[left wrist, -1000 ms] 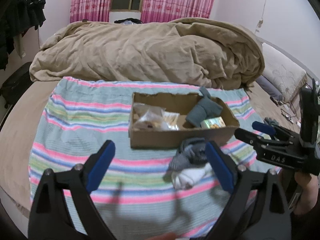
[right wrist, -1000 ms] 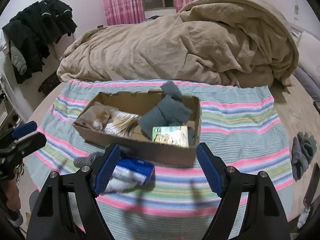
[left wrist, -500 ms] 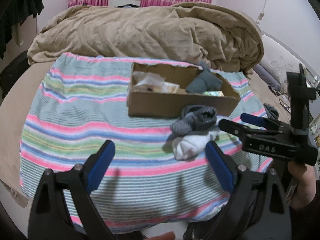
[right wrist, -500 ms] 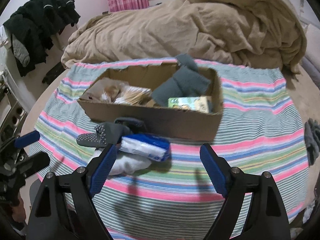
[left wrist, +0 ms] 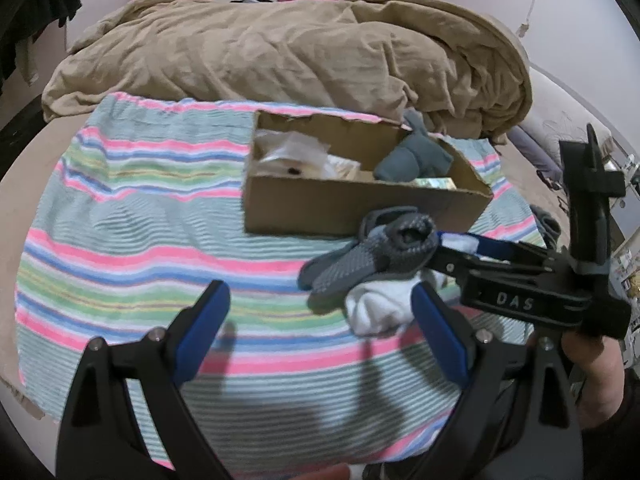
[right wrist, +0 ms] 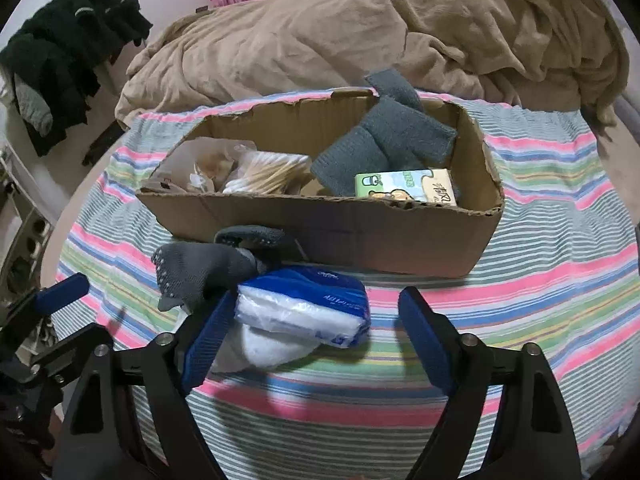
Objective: Organize objects
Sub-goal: 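Grasp the gray dotted sock with the left tool while the right tool grasps the blue tissue pack, then drop the gray sock into the box with the left tool while the right tool drops the blue pack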
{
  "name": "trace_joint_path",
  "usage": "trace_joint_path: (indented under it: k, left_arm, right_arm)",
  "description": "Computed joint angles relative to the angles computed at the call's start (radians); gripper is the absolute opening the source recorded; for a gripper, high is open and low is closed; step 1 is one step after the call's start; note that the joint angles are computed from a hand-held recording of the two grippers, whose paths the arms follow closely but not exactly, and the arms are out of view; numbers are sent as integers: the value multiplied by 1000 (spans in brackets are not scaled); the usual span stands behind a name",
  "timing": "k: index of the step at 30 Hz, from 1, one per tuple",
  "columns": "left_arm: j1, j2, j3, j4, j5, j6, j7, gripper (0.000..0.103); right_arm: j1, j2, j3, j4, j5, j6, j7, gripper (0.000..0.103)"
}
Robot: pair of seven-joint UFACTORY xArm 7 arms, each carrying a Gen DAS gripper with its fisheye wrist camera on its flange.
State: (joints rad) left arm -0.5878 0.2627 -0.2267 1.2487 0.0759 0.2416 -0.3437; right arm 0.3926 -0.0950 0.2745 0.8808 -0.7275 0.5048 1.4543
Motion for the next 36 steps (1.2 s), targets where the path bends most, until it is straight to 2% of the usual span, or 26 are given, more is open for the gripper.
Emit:
trace_joint_path:
  k: [1, 3, 6, 11, 16, 18, 19, 20, 24, 25, 28, 36]
  left_arm:
    - [-4, 16, -1, 20, 3, 6, 2, 93]
    - [-15, 46, 1, 58, 11, 17, 3, 93]
    - [-35, 96, 0, 127, 17, 46, 11, 93]
    - [-81, 151, 19, 208, 51, 81, 16, 93]
    - [-141, 220, 70, 303, 126, 113, -10, 91]
    - [-153, 243, 85, 335, 144, 137, -23, 79]
    - [-149, 253, 80, 350, 138, 155, -21, 63]
    - [-143, 258, 73, 357, 129, 168, -18, 52]
    - [-140, 238, 77, 328, 132, 153, -34, 39]
    - [-135, 228, 74, 315, 128, 148, -36, 33]
    - [-128, 195, 73, 279, 131, 129, -46, 28]
    - [-84, 84, 49, 167, 117, 57, -50, 27]
  right_arm:
    - [-1, -3, -2, -4, 1, -5, -2, 74]
    - [-5, -10, -7, -19, 8, -28, -14, 60]
    - [-17, -26, -11, -48, 16, -76, -33, 55]
    - [-44, -79, 2, -98, 32, -101, -53, 53]
    - [-85, -158, 25, -162, 66, -117, -74, 52]
    - [-102, -186, 39, -183, 82, -121, -81, 52]
    - [-110, -199, 44, -192, 91, -125, -86, 52]
    - [-117, -212, 51, -202, 99, -127, -91, 52]
    - [-144, -252, 82, -216, 125, -126, -109, 52]
    - [-150, -259, 89, -216, 130, -124, -114, 52]
    - [-160, -277, 108, -212, 146, -116, -130, 52]
    - [-178, -340, 154, -187, 167, -69, -151, 52]
